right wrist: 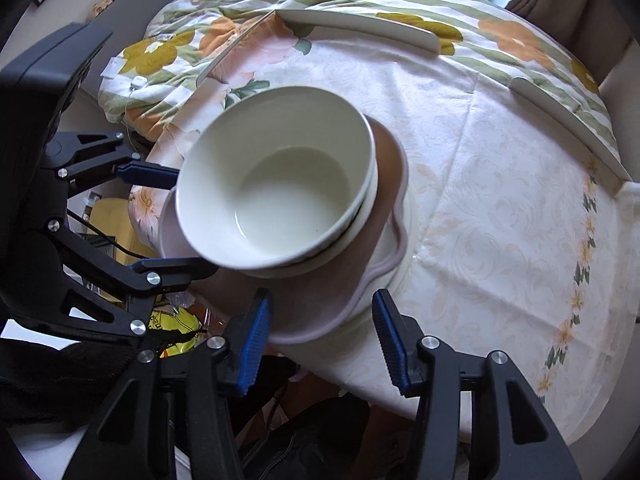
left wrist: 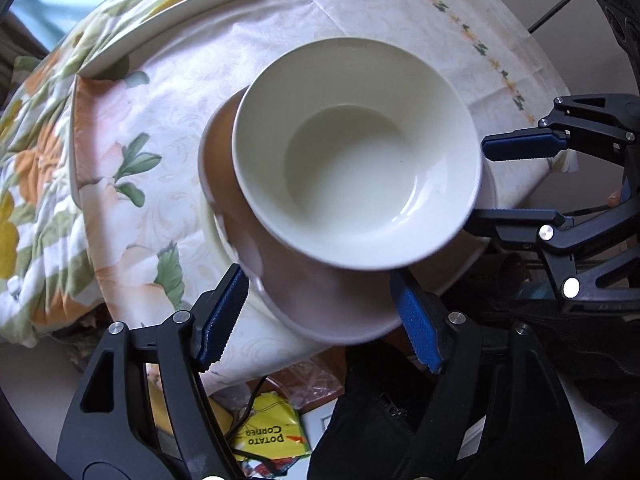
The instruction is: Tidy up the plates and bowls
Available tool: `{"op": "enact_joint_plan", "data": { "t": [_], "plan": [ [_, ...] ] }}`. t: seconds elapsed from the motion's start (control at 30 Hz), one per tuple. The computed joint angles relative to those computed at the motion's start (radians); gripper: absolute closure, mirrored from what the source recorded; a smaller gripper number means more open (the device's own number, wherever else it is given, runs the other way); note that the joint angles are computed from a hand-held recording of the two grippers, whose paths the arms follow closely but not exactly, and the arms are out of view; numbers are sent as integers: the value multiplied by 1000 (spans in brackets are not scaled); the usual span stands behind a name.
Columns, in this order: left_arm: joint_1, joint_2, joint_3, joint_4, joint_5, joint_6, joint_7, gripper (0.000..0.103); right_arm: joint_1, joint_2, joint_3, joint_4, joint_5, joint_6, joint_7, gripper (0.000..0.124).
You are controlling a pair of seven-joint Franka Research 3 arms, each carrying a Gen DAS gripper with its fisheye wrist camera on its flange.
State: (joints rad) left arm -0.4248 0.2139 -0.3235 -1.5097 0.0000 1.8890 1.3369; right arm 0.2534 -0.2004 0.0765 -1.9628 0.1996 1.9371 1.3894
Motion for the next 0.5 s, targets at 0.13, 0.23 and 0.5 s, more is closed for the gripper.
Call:
{"op": "enact_joint_plan", "data": {
  "t": [0.13,0.23,0.5],
  "plan": [
    [1,-78,1,-62,0,48,-29,32,-4,-65,9,-38,-9,31,57,77],
    [-9,-161,0,-122,42,117,-109,32,-8,-136,16,-70,-13,67,102,77],
    [-40,-338,-64,-172,386,223,-501,30,-54,-350,57,-121,-99,192,196,77]
  ]
}}
